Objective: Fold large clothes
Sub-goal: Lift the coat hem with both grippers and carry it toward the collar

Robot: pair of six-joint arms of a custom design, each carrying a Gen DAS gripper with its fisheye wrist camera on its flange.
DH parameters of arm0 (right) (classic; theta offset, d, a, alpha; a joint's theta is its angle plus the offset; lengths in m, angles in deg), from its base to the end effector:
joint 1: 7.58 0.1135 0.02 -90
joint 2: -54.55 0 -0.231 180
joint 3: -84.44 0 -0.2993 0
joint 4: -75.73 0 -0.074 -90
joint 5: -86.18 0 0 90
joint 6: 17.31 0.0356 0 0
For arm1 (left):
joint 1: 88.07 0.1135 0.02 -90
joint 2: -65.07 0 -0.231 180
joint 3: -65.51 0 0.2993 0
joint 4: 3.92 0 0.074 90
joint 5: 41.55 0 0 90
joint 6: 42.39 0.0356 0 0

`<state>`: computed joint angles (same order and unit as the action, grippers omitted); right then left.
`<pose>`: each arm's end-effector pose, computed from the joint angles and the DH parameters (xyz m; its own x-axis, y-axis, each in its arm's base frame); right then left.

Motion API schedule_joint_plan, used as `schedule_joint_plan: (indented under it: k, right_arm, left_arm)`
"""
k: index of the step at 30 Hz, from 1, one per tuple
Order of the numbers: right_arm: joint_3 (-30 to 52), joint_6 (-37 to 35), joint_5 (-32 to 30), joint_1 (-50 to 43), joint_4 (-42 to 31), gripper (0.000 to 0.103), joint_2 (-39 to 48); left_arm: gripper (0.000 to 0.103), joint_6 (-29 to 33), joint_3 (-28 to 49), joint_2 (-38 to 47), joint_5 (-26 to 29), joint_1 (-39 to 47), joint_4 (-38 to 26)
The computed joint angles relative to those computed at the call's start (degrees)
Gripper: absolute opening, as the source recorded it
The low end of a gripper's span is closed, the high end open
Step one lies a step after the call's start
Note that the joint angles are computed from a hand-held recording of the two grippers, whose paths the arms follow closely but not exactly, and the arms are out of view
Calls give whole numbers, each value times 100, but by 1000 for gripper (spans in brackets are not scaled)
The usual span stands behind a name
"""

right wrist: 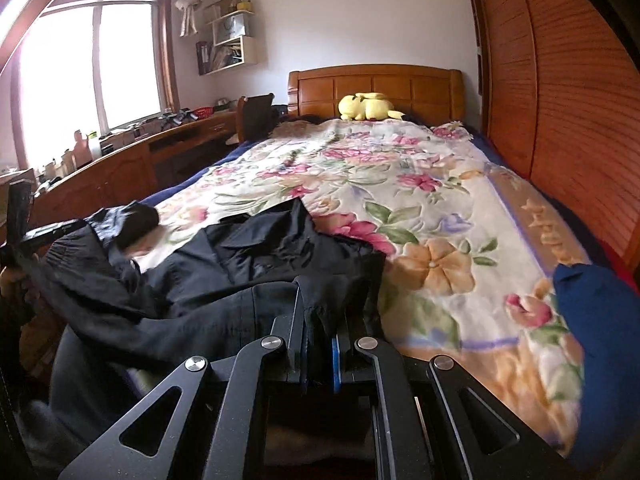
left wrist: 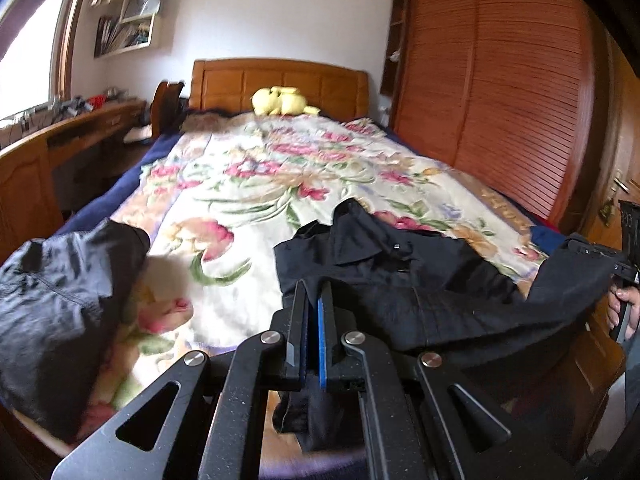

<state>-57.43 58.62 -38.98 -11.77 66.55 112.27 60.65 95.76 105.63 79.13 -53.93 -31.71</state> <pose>0.2698 0.0008 0.1588 -0.3577 -0.1731 -0.9176 -0.5471 0.8352 0.0557 0.1934 0.1092 0.1456 -0.5315 -0.1259 -0.8377 -0.0312 0.9911 -0.1292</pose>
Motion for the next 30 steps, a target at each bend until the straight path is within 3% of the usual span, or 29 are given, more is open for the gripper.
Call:
schedule_joint_plan:
  k: [4, 9, 21, 26, 30]
  right_arm:
    - [1167, 177, 747, 586, 687, 8, 1796]
    - [3012, 81, 1659, 1220, 537, 8, 3560]
    - [6926, 546, 3250, 2010, -503, 8, 5972]
    - [8131, 660, 3942, 2264, -876, 8, 6892]
    - [9372, 939, 4009, 2298, -1472, 8, 7760]
  left_arm:
    - [4, -74, 807, 1979, -665, -491, 1130]
    - [4, -103, 2247, 3738, -1430, -1090, 1568]
    - [4, -465, 5014, 5938, -2499, -1728, 1404]
    - [4, -605, 6067, 6797, -2599, -1705, 1043]
    - [4, -559, 6851, 7487, -2621, -1638, 625]
